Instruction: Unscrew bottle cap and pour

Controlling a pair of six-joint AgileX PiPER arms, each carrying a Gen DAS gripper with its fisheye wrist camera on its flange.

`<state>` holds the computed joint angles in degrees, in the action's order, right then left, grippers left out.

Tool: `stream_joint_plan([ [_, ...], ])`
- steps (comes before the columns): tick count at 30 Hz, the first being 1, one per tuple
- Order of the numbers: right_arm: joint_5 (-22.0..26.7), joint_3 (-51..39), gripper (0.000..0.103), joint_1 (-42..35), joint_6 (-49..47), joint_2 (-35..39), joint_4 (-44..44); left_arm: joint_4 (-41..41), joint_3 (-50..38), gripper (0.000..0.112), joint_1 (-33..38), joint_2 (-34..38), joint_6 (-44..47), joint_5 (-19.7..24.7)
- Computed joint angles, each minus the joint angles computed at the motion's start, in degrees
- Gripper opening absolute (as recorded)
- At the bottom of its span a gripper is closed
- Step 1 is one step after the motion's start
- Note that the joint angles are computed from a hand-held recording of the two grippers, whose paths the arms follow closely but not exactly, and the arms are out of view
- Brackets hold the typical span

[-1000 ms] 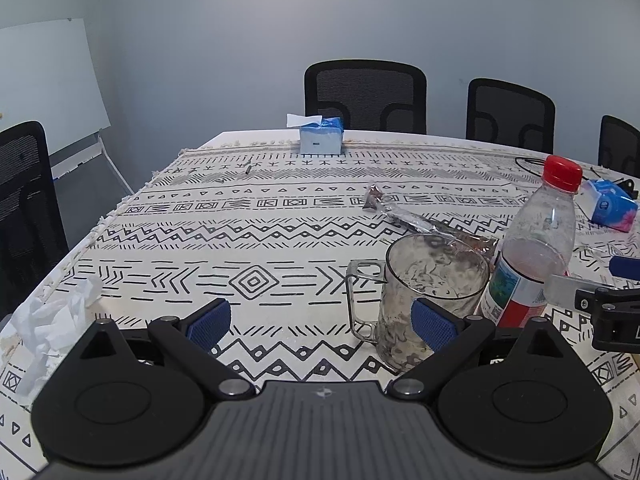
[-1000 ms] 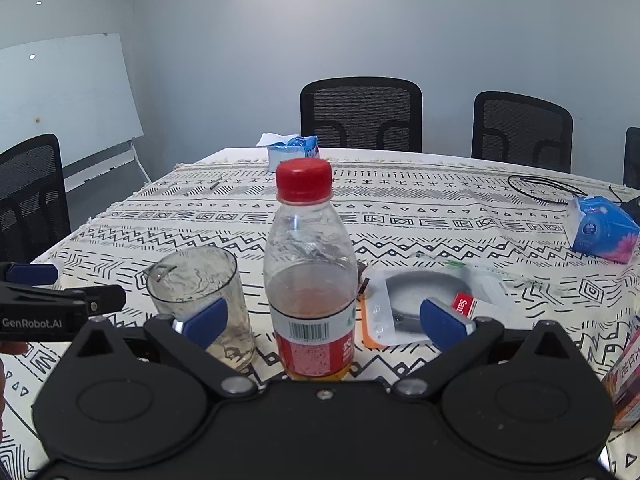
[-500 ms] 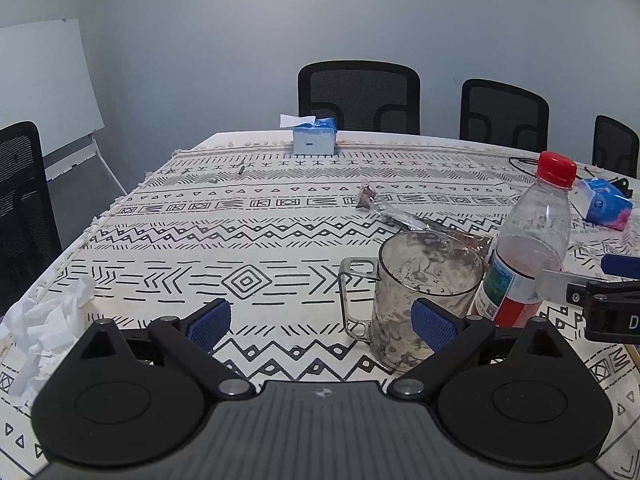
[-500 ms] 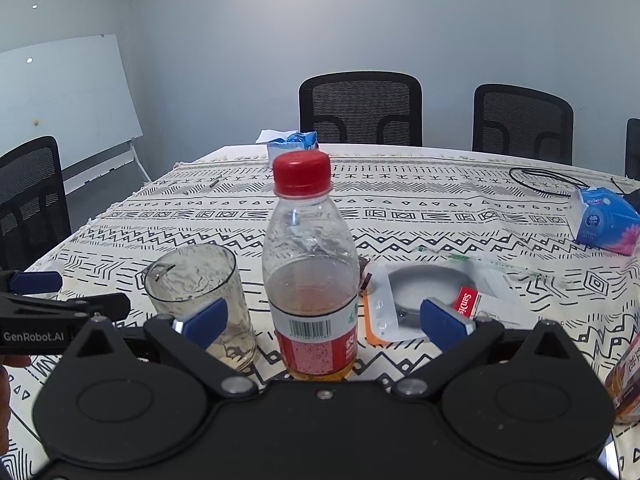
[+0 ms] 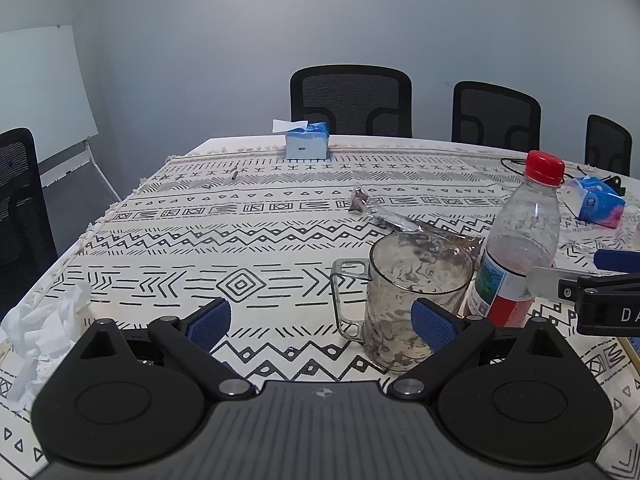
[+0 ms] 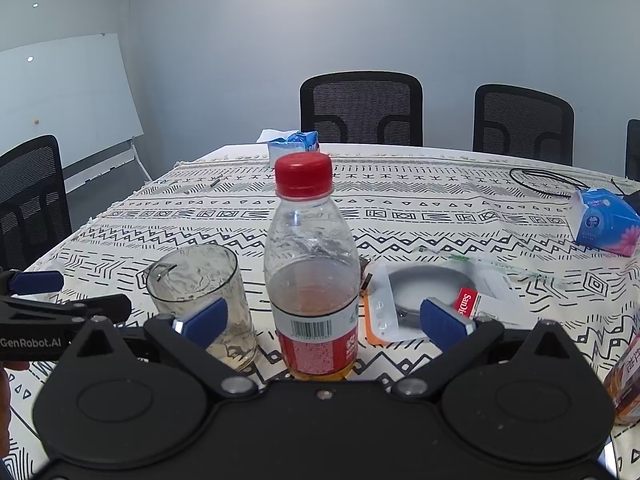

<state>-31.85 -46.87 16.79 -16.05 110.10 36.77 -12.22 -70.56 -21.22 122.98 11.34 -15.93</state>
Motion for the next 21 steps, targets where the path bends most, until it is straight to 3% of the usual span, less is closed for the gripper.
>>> stream_joint_plan([
  [21, 0.35, 0.22, 0.103, -0.15, -0.04, -0.36, -0.51, 3.42, 1.73, 0.098, -0.24, -0.81, -2.51, -1.84],
])
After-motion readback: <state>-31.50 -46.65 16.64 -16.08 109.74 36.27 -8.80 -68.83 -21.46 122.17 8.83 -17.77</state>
